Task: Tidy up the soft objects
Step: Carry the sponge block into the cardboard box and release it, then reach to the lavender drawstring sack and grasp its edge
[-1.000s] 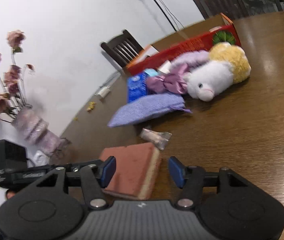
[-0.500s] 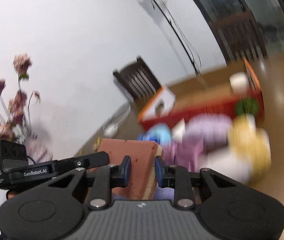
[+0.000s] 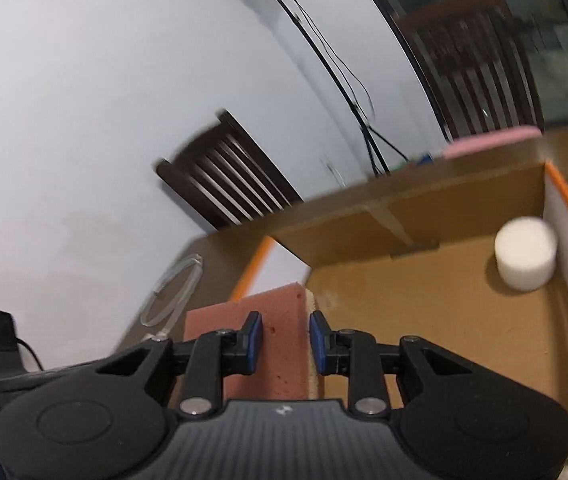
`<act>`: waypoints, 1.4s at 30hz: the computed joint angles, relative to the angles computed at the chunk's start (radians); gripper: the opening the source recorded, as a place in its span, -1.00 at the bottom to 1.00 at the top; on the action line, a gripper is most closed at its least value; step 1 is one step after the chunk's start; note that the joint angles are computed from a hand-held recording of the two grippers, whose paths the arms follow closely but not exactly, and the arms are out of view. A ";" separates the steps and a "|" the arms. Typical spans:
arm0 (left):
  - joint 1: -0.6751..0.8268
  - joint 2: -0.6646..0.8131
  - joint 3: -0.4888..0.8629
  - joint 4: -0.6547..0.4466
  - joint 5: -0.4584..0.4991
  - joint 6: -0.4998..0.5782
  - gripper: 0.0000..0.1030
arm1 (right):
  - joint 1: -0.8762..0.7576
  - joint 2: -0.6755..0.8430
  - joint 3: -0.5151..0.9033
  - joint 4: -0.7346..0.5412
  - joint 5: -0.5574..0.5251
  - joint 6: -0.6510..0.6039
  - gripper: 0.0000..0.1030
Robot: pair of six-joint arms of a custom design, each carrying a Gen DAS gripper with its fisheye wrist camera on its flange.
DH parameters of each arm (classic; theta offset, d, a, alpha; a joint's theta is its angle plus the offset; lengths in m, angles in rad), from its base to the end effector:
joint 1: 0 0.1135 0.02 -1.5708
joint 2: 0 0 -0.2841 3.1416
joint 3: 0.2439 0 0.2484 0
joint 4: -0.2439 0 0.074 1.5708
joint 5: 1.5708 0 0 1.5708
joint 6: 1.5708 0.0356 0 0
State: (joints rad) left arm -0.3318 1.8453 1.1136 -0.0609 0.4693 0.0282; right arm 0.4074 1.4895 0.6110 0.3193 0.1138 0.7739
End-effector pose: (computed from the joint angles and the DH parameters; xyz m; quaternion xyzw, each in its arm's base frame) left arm 0.3641 -0.1425 0.1952 0.2479 0.8696 -0.2684 0.3322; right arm 0.2676 0.1111 0.1914 0.1862 0.8537 0.2281 0.4295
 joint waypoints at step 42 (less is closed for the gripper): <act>-0.242 -0.941 -0.845 0.204 -0.379 0.201 1.00 | 1.180 -0.044 -0.036 -1.153 1.008 1.218 0.51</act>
State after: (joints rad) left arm -0.5736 0.9045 0.2687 0.1435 0.0900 0.2297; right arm 1.5871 1.4452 0.5750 -0.8341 1.1214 1.9919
